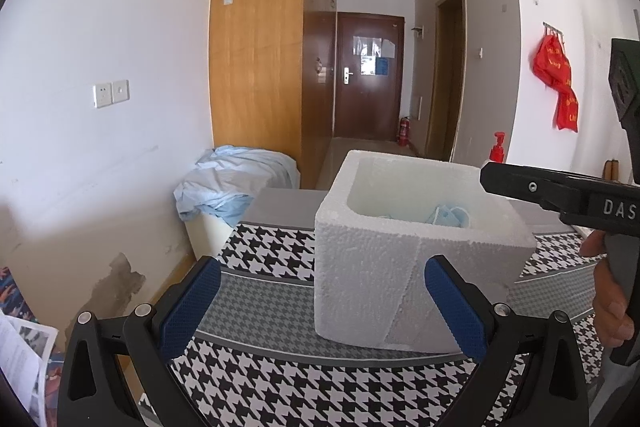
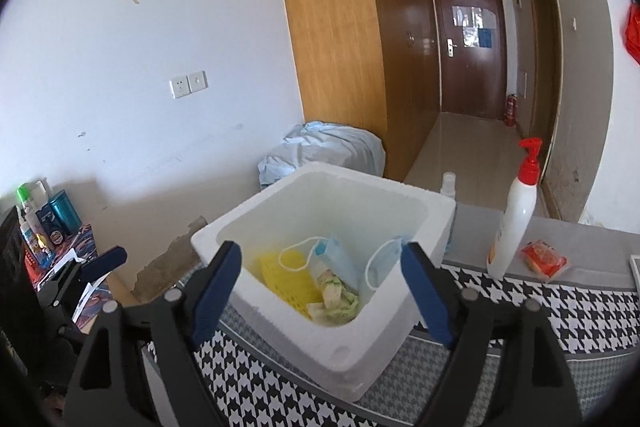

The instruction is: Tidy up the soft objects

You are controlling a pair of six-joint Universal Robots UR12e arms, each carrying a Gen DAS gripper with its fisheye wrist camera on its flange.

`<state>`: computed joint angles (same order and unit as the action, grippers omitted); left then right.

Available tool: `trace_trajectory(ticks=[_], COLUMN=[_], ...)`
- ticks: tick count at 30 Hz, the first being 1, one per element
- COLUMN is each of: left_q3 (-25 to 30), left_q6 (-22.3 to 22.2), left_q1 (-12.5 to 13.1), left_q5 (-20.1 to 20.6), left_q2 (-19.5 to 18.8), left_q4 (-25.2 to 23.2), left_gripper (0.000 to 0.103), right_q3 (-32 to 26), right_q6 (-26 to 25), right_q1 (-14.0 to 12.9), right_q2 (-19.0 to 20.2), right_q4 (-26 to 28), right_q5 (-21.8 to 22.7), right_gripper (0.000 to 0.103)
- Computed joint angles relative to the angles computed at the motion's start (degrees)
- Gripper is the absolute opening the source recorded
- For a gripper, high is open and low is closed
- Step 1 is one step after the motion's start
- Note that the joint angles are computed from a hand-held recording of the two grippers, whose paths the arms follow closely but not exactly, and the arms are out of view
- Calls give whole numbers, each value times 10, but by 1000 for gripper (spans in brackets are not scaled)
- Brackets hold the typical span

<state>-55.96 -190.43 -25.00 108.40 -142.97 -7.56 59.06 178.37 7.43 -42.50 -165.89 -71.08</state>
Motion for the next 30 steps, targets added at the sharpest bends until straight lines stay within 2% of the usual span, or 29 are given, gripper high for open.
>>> trace_trajectory(ticks=[2, 7, 17, 26, 30], left_q3=[-5, -14, -33, -52, -59], left_q6=[-1, -12, -27, -22, -17], left_q1=[-1, -3, -8, -21, -26], left_q5=[2, 7, 15, 30, 30], left_q2=[3, 9, 19, 27, 30], left_q4=[2, 7, 26, 75, 97], left_gripper=[102, 102, 102, 102, 102], right_q3=[8, 38, 100, 152, 175], right_q6=[0, 3, 10, 7, 14], right_q1=[0, 0, -5, -11, -14], right_q2=[-3, -14, -41, -65, -75], right_q4=[-9, -55, -108, -162, -192], right_q5=[1, 8, 12, 0, -2], right_gripper=[86, 96, 97, 97, 102])
